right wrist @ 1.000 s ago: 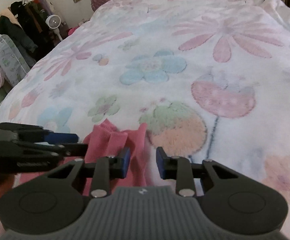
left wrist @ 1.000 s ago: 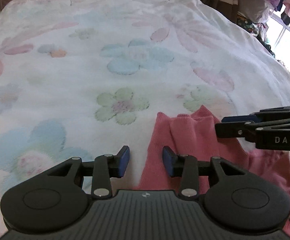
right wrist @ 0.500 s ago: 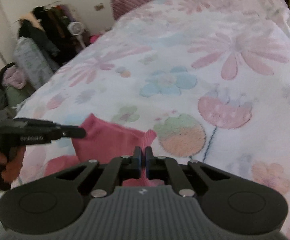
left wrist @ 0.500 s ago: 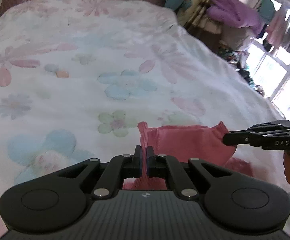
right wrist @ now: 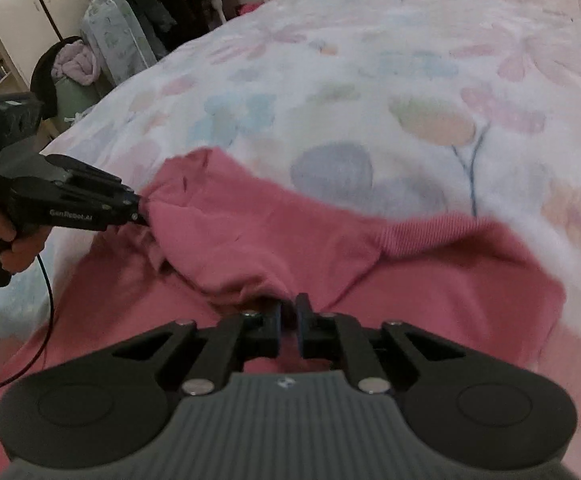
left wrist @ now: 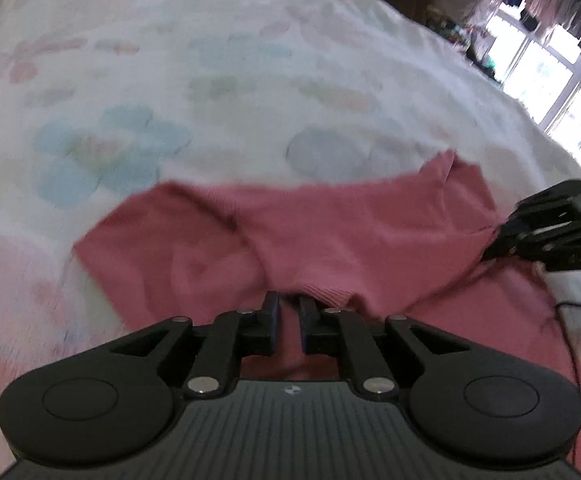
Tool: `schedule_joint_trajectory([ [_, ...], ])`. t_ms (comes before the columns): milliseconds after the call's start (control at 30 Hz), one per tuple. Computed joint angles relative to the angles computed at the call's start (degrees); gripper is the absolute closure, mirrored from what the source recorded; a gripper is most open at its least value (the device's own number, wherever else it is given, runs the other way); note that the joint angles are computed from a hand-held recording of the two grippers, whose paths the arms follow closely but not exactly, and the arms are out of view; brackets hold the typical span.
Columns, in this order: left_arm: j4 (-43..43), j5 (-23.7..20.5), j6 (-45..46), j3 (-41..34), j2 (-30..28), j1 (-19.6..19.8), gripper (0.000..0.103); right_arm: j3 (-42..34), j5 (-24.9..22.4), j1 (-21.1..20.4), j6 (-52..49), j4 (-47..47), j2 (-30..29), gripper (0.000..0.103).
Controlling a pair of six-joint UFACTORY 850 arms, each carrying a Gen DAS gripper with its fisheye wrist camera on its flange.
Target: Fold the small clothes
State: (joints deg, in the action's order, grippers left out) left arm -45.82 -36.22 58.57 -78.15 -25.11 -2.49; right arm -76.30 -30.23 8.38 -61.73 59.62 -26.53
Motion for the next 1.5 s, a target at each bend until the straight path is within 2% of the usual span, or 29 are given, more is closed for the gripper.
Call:
schedule_joint_trajectory([
  [100,2.55,-0.59,-1.78,1.2,1.89,0.65,0.092,2.59,0.57,0.1,1.13,-0.95,2.68,0.092],
  [233,0.39,-0.98,0.84,3.12,5.61,1.2,0.09,4.75,0.69,0.29,4.37,-3.53,6.45,0.091],
  [367,-0.73,5.68,-1.68,5.15,8.3,-0.48,0.086,6.13,3.91,1.19,9.16,-2.26,8.88,0.086],
  [433,1.37,8.69,-6.26,4.59,7.47,-1.75,0.086,5.49,6.98,2.51,14.02,-5.01,8.54,0.087],
  [533,0.33,9.59,-10.48,2.51,4.9,-1.96,0.086,3.15,11.49,4.14,26.98,-15.06,6.25,0.087],
  [567,-0.35,9.08,-12.34,1.35,3.72,-1.59,0.086,2.56,12.22,3.91,29.46,-16.23,5.57,0.087],
  [633,-3.09,7.09,-13.96,-1.17,1.18,-0.39,0.086,1.44,12.69,2.44,32.16,-15.13,4.06,0.076],
  [700,-5.07,5.24,-15.97,-4.02,-1.83,0.6,0.085,0.33,12.96,0.61,33.25,-12.4,2.6,0.074],
  [767,-7.01,3.6,-18.11,-6.45,-4.66,1.31,0.085,-1.0,12.86,-1.18,32.38,-7.94,0.93,0.072],
  [833,-9.7,2.88,-19.27,-8.06,-6.98,1.76,0.085,-2.71,10.48,-3.13,27.62,1.42,-1.37,0.072],
  [933,-12.91,2.66,-20.54,-10.06,-9.8,1.87,0.085,-5.52,6.69,-4.85,25.93,8.38,-5.12,0.073],
  [967,-13.48,2.51,-21.05,-10.67,-10.56,1.85,0.085,-6.51,6.27,-4.94,26.16,9.29,-6.35,0.079],
  [1000,-14.02,2.41,-20.74,-11.16,-11.13,1.77,0.086,-7.19,6.3,-5.02,25.76,9.76,-7.2,0.102],
  [1033,-15.78,2.95,-18.79,-10.97,-11.2,1.65,0.093,-7.68,7.32,-4.94,25.38,9.46,-7.68,0.103],
  [1100,-18.39,3.61,-15.43,-10.43,-11.06,1.46,0.1,-7.75,10.07,-4.93,21.51,12.52,-7.92,0.103],
  [1167,-18.37,5.14,-14.55,-10.09,-10.95,0.99,0.1,-8.73,10.06,-5.39,19.73,14.55,-9.18,0.103],
  [1233,-17.06,6.31,-14.54,-10.11,-11.12,0.56,0.1,-10.09,11.07,-5.08,23.61,9.26,-10.33,0.103],
  [1333,-12.47,7.04,-18.1,-10.17,-10.92,0.3,0.1,-10.19,11.9,-4.7,24.14,6.97,-10.76,0.103],
  [1400,-10.69,6.67,-18.61,-9.5,-9.79,0.54,0.096,-9.45,11.17,-4.59,23.28,7.35,-10.05,0.099],
  [1467,-8.87,7.03,-17.61,-8.18,-7.73,0.63,0.095,-7.94,11.39,-4.29,21.92,6.53,-8.26,0.089],
  [1500,-6.81,7.05,-16.84,-7.33,-6.26,0.6,0.091,-6.77,11.71,-4.13,20.77,6.37,-6.85,0.084],
])
